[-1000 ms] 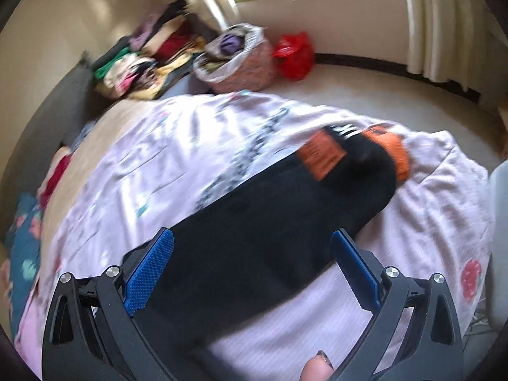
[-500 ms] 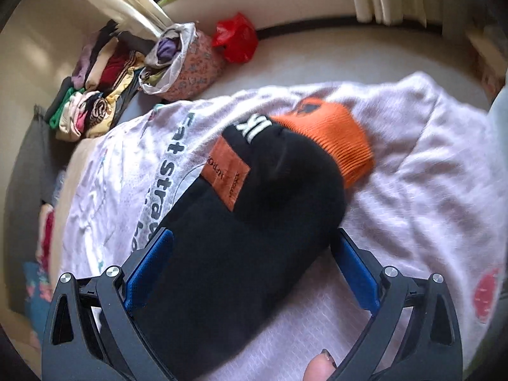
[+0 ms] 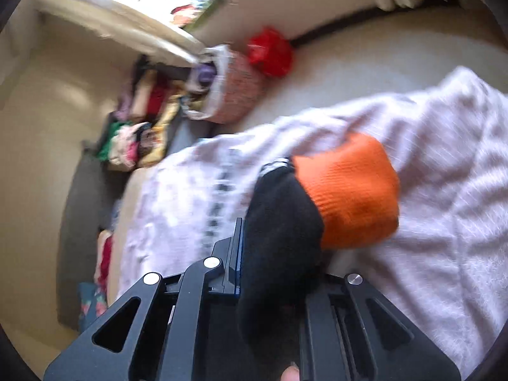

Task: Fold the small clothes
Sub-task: 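Carry the held sleeve across the shirt body with the right tool, release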

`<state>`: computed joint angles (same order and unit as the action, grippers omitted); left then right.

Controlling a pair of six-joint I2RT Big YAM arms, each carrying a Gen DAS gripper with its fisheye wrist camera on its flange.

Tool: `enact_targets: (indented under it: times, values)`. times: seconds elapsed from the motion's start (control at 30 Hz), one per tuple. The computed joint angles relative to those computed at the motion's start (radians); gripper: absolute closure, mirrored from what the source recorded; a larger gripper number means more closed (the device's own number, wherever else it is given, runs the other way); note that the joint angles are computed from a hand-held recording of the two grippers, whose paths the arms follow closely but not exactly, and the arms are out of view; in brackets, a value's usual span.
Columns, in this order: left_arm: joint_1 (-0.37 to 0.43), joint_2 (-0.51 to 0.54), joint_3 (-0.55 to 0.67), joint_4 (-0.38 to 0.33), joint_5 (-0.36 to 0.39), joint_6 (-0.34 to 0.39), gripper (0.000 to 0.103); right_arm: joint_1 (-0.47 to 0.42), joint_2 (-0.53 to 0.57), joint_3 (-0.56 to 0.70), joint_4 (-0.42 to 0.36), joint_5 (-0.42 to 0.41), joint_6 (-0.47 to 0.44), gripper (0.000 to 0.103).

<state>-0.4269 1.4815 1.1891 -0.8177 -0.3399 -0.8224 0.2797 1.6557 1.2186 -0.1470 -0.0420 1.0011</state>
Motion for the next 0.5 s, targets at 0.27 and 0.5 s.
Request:
enact_targets:
  times: [0.27, 0.5]
  values:
    - [0.012, -0.107, -0.042, 0.040, -0.017, 0.006, 0.009, 0.071, -0.059, 0.016, 0.055, -0.039, -0.191, 0.094]
    - [0.048, -0.207, -0.094, 0.052, -0.029, -0.031, 0.009, 0.154, -0.074, 0.060, 0.035, -0.095, -0.319, 0.094]
